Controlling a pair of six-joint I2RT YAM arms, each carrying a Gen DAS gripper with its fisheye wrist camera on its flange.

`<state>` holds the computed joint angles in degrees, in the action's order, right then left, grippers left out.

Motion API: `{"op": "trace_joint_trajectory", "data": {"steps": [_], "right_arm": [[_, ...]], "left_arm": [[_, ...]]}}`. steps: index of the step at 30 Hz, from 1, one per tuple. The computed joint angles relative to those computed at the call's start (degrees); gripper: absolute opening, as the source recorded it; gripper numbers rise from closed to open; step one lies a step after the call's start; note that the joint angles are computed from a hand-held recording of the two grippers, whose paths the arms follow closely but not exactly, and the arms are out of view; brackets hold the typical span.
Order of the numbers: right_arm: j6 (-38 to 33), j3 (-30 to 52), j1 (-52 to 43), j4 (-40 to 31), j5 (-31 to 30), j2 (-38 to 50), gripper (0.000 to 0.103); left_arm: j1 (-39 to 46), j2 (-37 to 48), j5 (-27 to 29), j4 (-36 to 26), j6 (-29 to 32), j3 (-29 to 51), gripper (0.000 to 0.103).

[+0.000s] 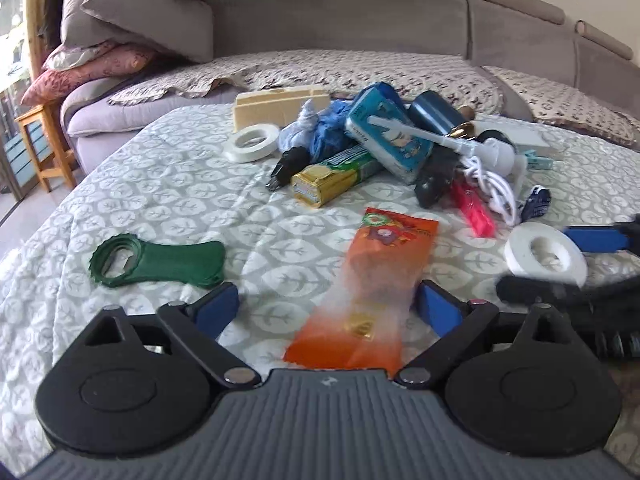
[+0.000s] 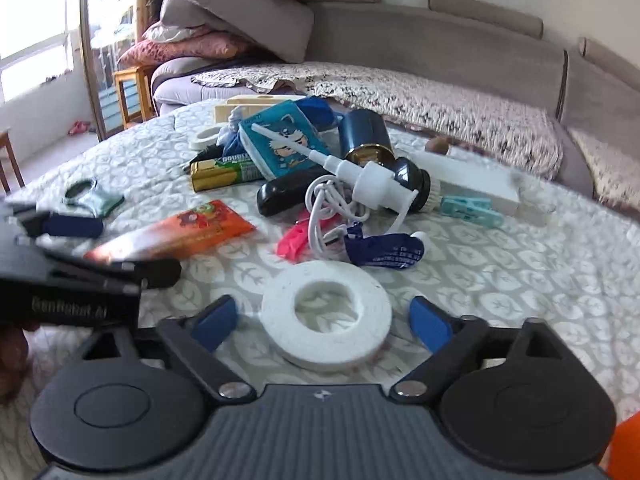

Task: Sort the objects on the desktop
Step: 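Grasp the orange snack packet with the left tool while the right tool grasps the white tape roll, then carry the packet and tape roll in both tools over the box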

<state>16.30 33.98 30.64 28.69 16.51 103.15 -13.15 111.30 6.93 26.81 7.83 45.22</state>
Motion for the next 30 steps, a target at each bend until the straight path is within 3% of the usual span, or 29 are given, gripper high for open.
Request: {"op": "trace_joint_trajectory", "data": {"steps": [2,3,8,22,30], "right_arm": [[1.0,0.9,0.7,-1.7,1.5,-0.1,0.065],[1.5,0.8,1.0,-1.7,1.9,-0.1,0.065],[2.9,-1.0,2.3,-2.3,2.6,-2.6,0.064],[2.3,-4.3,5.9,-3.1,6.7,-11.4,0.064],[2.2,-10.1,8.4,-7.2,11.6,-26.3,0.064]], "left_arm": [[0.0,-1.3,2.9,2.2,2.4,-2.3,0.043],[-0.5,-2.0,2.3,2.9,3.4,-3.4,0.034],[0.4,-3.2,4.0,-0.3,3.1,-2.8,0.033],[0.4,-9.7,3.8,0.3,3.5,-6.9,0.031],[-4.9,-19.4,-0.1,-4.5,1.6,-9.3,0.031]]}}
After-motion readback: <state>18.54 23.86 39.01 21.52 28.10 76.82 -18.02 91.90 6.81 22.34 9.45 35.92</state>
